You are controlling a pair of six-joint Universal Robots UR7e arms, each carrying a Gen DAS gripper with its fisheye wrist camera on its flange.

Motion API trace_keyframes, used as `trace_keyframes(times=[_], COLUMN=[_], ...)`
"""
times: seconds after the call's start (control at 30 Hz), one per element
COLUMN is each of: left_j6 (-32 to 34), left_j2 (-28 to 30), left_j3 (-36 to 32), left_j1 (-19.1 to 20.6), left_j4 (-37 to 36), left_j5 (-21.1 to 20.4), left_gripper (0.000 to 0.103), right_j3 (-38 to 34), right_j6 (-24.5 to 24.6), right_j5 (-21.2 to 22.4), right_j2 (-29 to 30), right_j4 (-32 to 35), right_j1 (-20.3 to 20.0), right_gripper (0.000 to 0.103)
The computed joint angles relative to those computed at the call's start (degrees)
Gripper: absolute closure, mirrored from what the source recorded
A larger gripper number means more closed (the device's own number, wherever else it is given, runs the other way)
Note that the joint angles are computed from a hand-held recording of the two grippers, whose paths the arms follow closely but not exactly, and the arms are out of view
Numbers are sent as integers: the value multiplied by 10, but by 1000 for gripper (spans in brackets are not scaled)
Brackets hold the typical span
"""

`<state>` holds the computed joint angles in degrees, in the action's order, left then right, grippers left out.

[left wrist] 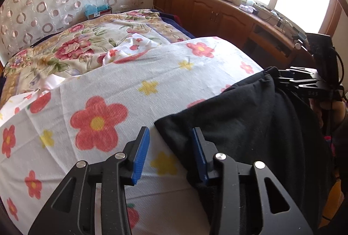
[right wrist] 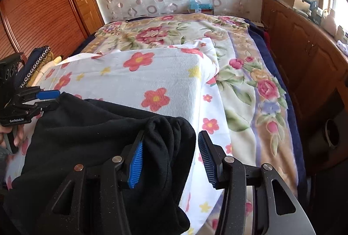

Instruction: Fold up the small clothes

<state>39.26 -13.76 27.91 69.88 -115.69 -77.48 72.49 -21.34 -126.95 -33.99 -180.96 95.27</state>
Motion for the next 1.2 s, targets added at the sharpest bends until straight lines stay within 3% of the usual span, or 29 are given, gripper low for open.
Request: trace_keyframes(times=[0.1, 0.13, 0.17, 0.23, 0.33, 0.53, 0.83, 1.0, 1.2], left_j6=[-9, -11, -12, -12, -15, 4, 28, 35, 43], left_j2=[7, 8, 10, 16, 8, -114, -308, -404, -473], left_j3=[-15, -19, -24, -35, -24, 164, 366, 458, 501], left_j1=[1, 2, 2, 1, -1, -18, -49, -62, -56], left_j4=[16, 21, 29, 45, 43, -113, -278, -374, -411], left_j5=[-13, -20, -27, -30, -38, -89, -171, -200, -219], left_gripper=[62, 62, 62, 82, 94, 95, 96, 96, 96], right_j3=[9, 14, 19, 24, 46, 106, 164, 171, 169], right_j6=[-21, -28, -31, -63, -87, -131, -237, -302, -339], right_j5=[1, 5, 20, 8, 22, 28, 10, 13, 24], right_j2=[-2, -3, -5, 1, -6, -30, -44, -30, -9], right_j4=[-23, -30, -30, -63, -102, -203, -407, -490, -510], right_j1=[-1, -3, -4, 4, 13, 47, 157, 228, 275], right_gripper=[70, 84, 87, 89, 90, 90, 91, 91, 91])
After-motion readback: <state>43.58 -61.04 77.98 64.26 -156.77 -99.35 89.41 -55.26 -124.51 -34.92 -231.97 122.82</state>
